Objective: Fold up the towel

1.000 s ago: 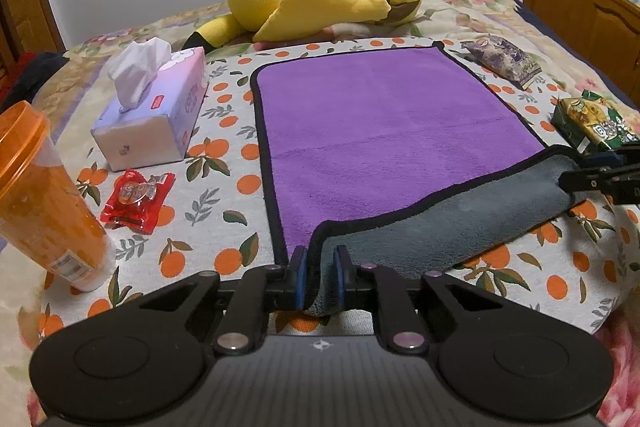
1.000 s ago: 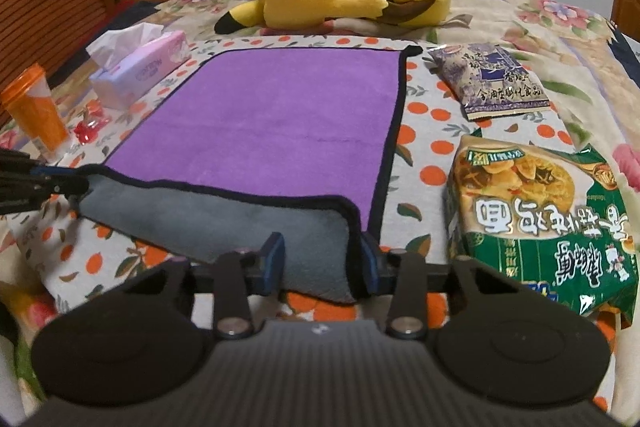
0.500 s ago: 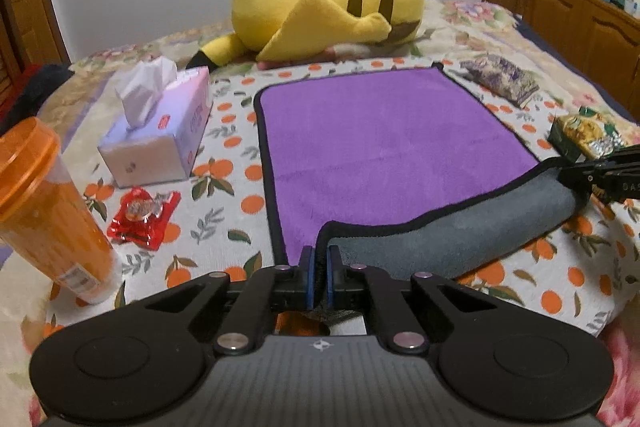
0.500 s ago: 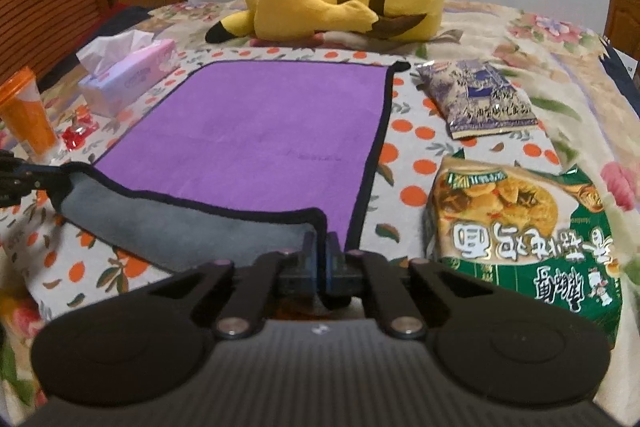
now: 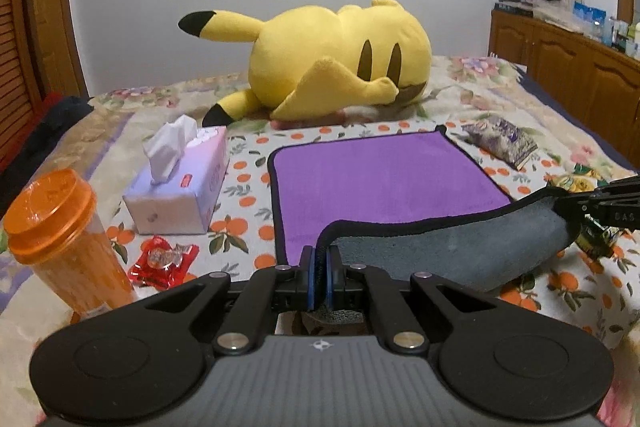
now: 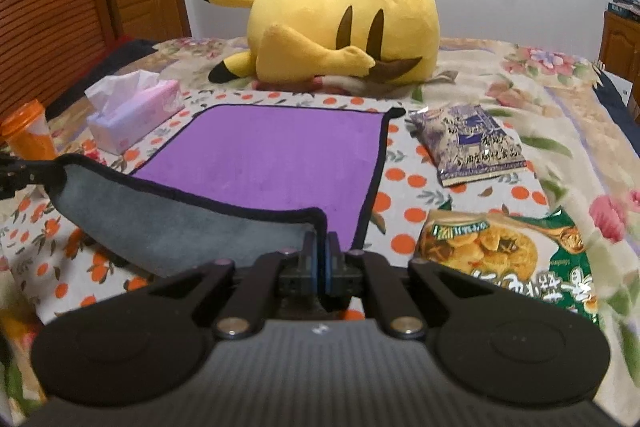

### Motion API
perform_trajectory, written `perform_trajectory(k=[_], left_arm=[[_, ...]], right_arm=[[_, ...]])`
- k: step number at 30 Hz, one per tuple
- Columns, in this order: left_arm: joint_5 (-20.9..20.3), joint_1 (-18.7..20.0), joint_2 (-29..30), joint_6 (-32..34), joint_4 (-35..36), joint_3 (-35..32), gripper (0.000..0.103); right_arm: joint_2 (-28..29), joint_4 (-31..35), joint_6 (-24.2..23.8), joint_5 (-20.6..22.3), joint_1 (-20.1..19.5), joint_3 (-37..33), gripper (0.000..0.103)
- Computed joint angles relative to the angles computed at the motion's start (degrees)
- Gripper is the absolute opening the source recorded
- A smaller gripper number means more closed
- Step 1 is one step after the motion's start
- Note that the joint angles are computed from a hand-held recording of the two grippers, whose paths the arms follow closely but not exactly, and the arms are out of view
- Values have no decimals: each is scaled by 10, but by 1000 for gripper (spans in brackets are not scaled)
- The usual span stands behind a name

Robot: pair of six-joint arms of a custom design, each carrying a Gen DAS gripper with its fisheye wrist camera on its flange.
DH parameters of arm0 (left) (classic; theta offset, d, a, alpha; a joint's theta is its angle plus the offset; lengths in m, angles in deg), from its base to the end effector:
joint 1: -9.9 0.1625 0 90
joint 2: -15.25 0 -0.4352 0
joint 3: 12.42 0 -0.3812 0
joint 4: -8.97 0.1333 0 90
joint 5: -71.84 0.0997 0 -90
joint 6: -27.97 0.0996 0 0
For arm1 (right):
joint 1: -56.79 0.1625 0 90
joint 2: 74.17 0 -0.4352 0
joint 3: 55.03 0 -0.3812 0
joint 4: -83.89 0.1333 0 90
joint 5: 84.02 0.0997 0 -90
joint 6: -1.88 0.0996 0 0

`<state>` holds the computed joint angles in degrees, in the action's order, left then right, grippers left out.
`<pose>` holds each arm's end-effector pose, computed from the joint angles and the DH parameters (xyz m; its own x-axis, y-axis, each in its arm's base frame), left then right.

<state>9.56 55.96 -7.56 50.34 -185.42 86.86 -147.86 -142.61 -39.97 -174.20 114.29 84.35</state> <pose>-0.3007 -0.5709 -0.0706 -0.4959 0.6652 -0.5583 0.8671 0.4143 -0.2766 -0.1060 -0.4139 0.2942 -0.7449 0.2171 0.6309 -0.4301 0.5666 -0.7028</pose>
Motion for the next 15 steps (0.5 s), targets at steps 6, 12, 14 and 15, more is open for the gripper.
perform_trajectory(k=[6, 12, 14, 15], left_arm=[[4, -1, 4, 2, -11, -7, 6], [1, 1, 7, 6, -10, -14, 6], [-1, 2, 7, 10, -12, -16, 6], [-3, 2, 7, 11, -11, -18, 6]], right_arm=[[4, -14, -13, 6, 2, -3, 4], [12, -20, -27, 4, 6, -12, 4], [17, -26, -39, 0, 10, -16, 4], [17, -25, -41, 1, 10, -17, 4]])
